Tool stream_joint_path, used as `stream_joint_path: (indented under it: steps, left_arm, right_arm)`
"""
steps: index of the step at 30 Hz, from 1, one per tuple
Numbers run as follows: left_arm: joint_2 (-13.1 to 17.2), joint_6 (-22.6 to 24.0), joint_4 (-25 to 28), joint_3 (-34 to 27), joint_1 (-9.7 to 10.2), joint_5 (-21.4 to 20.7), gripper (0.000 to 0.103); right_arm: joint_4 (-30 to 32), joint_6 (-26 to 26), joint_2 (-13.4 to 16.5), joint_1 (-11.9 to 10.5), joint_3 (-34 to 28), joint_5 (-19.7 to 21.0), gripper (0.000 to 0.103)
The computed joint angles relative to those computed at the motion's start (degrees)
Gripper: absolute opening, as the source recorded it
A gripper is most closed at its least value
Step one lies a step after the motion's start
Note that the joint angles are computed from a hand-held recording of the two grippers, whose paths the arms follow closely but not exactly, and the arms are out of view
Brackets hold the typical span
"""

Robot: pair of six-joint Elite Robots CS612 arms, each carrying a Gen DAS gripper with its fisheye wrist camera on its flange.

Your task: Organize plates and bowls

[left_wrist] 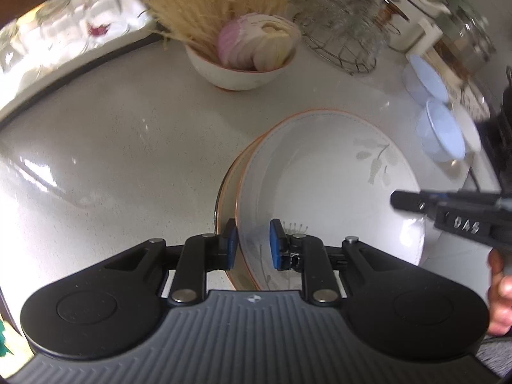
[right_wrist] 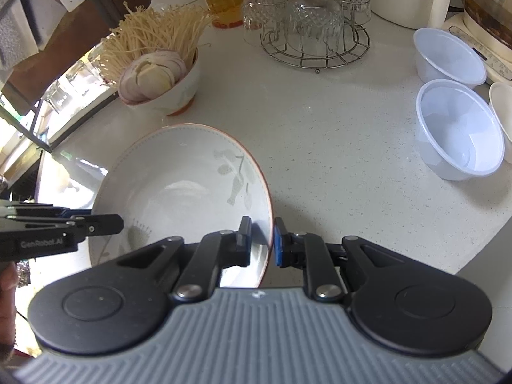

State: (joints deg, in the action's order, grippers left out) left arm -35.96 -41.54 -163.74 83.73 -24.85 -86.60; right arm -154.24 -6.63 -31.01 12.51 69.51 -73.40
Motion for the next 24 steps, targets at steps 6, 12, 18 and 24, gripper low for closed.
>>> stream_joint_path:
  steps: [6,12,18,24]
  left_arm:
    - [-0.2,-5.1,-2.6,1.0,0.90,-3.0,0.024]
    - [-0.5,-8.1,-5.3,1.9,1.62,-5.9,0.034]
    - [-0.9,-7.4,-5.1,2.3,1.48,-5.8,0.034]
    - [-1.4,-6.1,-3.5,2.4,1.43,-6.3,0.037]
  right_arm:
    - [1.3,1.5,0.5,-0.2,-0.8,1.4,0.018]
    - [1.5,1.9,0.8,-0.1,-1.1,1.1,0.016]
    - [1.7,1.3,0.9,0.0,-1.3,0.7,0.017]
    - [1.1,0.5,0.9,0.3,-1.2,0.0,0.017]
